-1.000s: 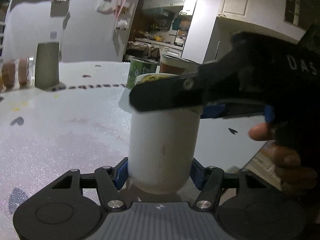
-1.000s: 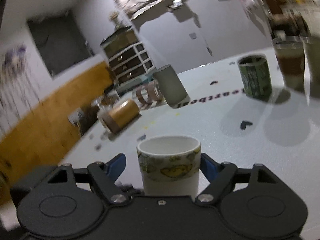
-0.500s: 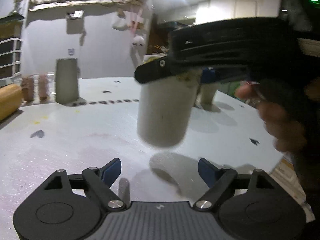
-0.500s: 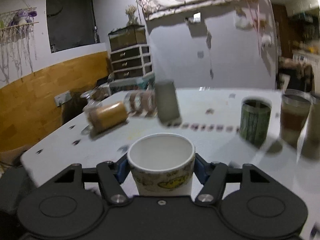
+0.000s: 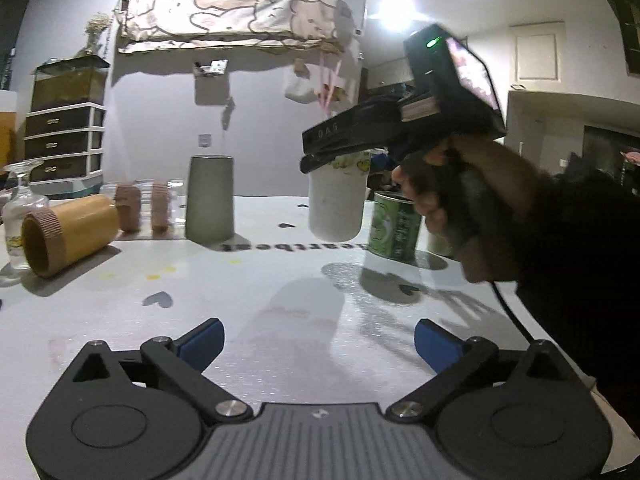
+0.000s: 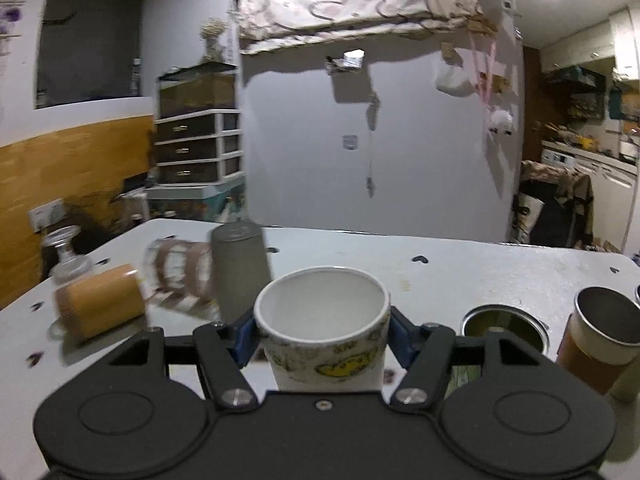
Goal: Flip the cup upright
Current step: 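Carry the cup upright with the right gripper and lower it onto the table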
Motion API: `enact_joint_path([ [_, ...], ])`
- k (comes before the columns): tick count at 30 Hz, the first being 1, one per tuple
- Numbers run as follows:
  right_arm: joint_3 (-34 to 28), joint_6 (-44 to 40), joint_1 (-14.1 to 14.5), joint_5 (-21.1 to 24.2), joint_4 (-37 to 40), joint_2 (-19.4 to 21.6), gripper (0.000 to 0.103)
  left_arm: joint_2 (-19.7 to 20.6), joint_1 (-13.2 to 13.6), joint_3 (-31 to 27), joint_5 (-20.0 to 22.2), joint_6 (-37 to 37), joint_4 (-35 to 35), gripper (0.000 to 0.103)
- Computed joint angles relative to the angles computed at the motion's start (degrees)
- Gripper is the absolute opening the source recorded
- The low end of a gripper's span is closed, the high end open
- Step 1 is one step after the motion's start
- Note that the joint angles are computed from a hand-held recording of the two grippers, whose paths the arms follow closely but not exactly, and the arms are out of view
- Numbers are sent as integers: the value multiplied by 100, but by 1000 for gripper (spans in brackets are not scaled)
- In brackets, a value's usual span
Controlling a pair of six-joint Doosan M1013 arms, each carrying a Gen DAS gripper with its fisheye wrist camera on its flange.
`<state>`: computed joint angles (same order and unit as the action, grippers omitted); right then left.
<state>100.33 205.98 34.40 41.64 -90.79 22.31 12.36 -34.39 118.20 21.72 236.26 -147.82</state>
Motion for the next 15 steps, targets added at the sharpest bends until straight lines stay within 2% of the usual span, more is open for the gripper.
enact_joint_path([
  [11, -707, -539, -297, 478, 1145, 560, 65, 68, 111, -20, -36, 12, -58, 103],
  [15, -716, -374, -311, 535, 1002, 602, 66, 77, 139, -22, -44, -7, -73, 103],
])
